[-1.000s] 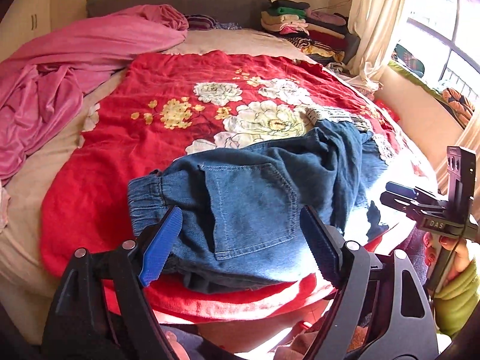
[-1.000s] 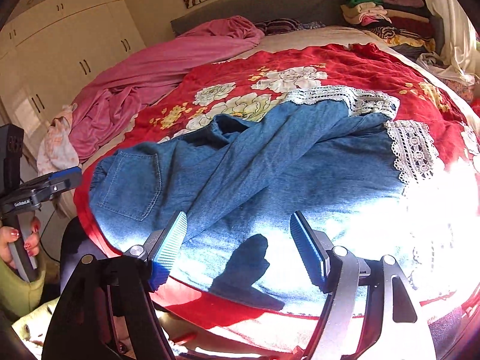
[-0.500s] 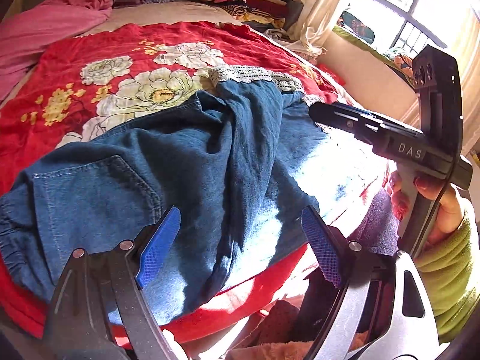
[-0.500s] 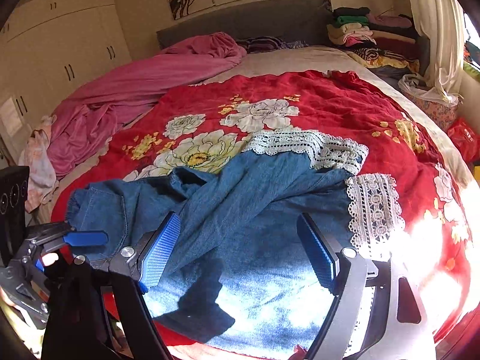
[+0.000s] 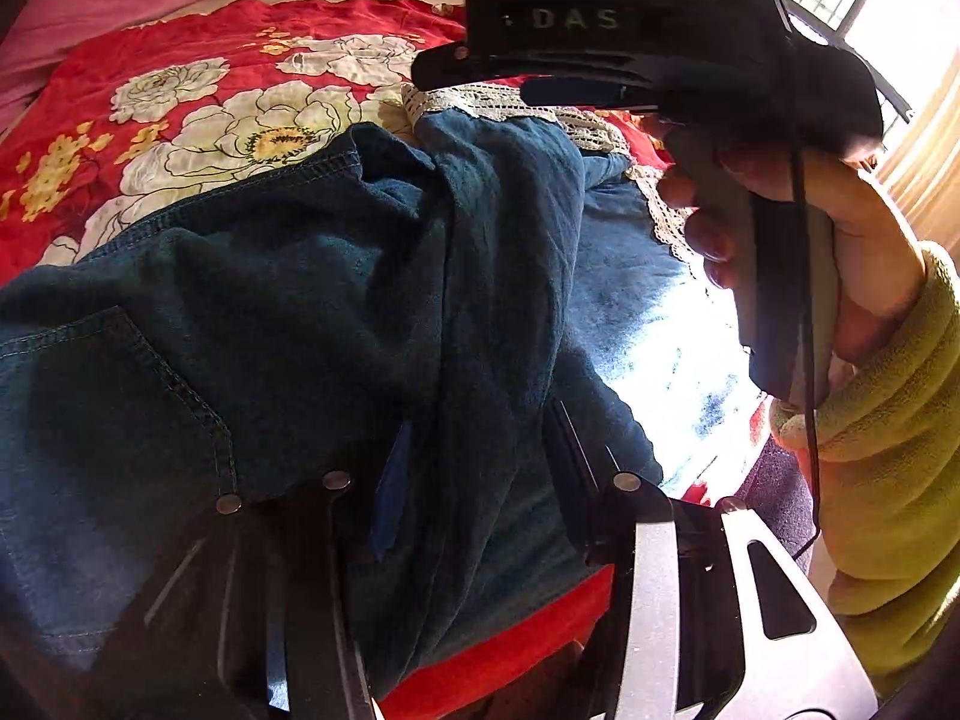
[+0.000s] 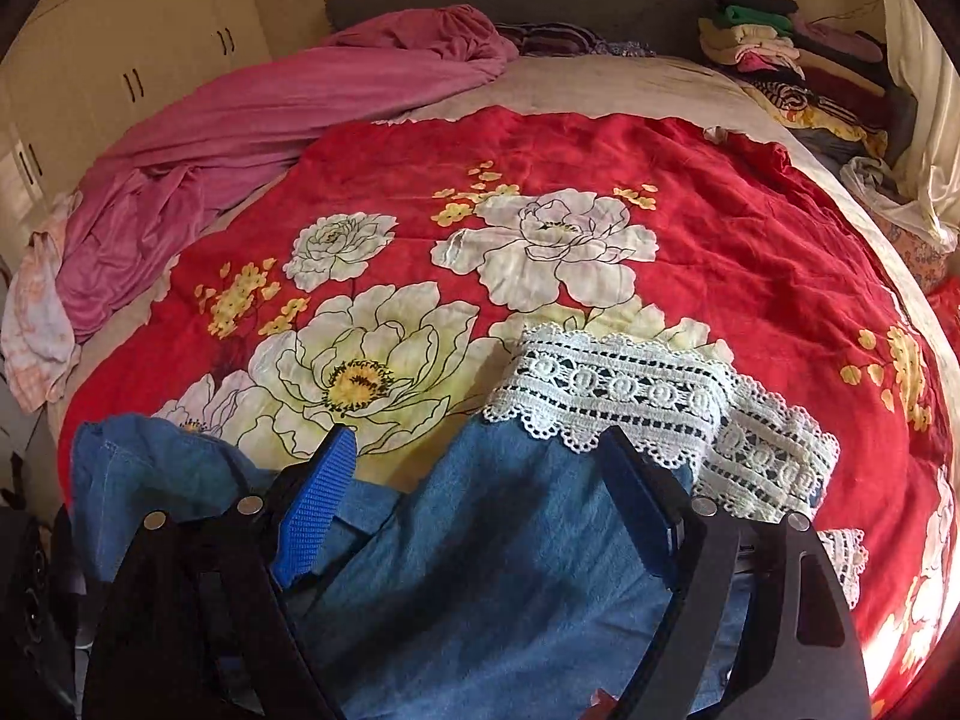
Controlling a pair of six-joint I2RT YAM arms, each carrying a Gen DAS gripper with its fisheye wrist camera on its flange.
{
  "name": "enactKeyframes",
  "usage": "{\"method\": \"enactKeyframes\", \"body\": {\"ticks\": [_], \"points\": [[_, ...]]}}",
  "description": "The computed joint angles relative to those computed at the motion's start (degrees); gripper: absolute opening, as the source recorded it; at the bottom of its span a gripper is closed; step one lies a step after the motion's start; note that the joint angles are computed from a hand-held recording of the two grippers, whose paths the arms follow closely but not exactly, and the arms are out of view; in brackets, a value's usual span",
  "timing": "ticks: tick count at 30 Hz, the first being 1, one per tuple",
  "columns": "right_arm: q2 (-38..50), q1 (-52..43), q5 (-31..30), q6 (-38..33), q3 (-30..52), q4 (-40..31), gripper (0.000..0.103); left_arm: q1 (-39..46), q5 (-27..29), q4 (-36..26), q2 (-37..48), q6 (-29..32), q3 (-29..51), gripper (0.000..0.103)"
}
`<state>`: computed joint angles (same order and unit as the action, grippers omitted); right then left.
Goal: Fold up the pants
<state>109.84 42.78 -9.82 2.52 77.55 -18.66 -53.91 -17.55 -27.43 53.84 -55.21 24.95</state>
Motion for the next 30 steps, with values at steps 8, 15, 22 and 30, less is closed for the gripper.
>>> {"method": "enactKeyframes", "body": {"ticks": [8,15,22,30], "points": [[18.0,1.6,9.2,0.9,23.1,-13.8,0.082,-0.3,1.8,3.0,0.3,1.2,-1.3,0.027],[19.0,-2.0,4.7,-1.2,22.2,-10.5,0.015,1.2,2.9,4.2,-1.8,2.6,-2.6,0.029],[0.5,-10.2,-11.1,7.9,-1.6,4.9,0.010,2.4,2.9,5.5,-3.6,3.7,-3.6,0.045],[-24.0,-20.6,-12.8,16.4,-26.4,14.1,0.010,-3.9,-3.0,5.4,1.8,2.7,0.1,0.046]]}}
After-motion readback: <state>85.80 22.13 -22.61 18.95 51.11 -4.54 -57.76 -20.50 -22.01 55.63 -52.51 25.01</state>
